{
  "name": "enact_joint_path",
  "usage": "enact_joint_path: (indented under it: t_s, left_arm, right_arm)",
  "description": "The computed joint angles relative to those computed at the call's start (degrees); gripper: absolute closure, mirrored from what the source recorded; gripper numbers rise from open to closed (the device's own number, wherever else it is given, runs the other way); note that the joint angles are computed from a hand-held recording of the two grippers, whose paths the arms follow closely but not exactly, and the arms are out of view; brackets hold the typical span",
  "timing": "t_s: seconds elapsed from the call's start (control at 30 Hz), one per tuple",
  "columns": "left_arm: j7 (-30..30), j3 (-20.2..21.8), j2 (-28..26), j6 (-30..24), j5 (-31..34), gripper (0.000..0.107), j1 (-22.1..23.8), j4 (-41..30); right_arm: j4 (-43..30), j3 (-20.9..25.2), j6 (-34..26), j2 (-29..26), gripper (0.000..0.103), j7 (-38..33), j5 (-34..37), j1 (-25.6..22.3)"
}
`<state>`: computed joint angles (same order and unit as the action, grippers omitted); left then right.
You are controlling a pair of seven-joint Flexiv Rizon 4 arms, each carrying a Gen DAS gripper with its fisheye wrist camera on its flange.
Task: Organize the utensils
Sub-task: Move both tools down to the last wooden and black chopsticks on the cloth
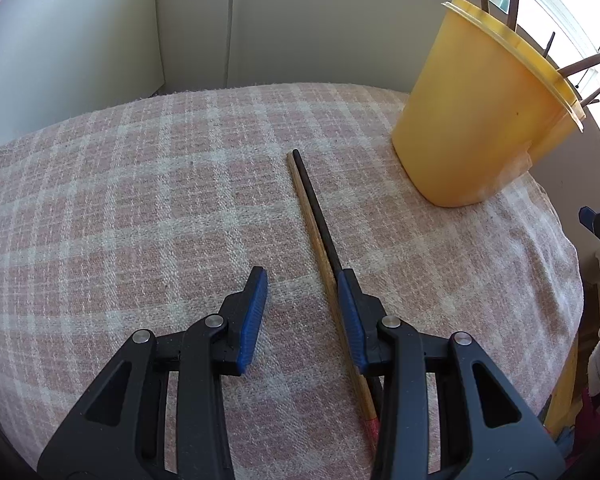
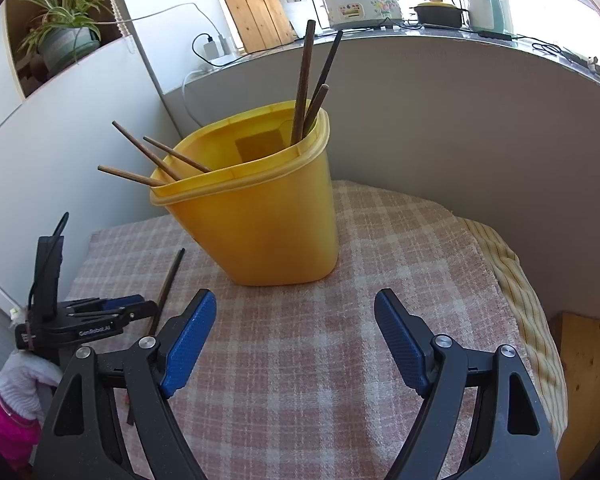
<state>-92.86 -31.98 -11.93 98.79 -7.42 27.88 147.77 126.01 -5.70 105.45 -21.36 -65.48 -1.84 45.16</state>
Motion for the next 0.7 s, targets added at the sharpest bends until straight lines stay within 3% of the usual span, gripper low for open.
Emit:
enact_joint_path:
  t_s: [0.13,0.43,0.57,0.7]
  left_arm:
    - [0.9,9.6,-1.1,-0.7,0.0,0.07,-9.0,-2.6]
    - [4.2,23.3,-4.8,-4.1,-2.3,0.07,-22.9,-9.8]
    - [5.3,24.8,-6.1,-5.1,-3.9,0.078,-24.9,-12.3]
    - [7.9,20.4,-6.7,-3.8,-5.8,0.088,-20.3,-11.8]
  right_arm:
    - [-0.1,1.8,-0.1,-0.1,0.022,0.0,-0.7,-1.8]
    - [-0.1,5.0,-0.3,-0.2,0.022,-0.2,-2.2,-4.2]
    - [-0.7,8.4,-1.4,-0.5,0.022,0.4,-4.2,-7.0]
    - [-1.8,11.1,-3.0,-1.0,0.022,0.9,-6.6,-8.9]
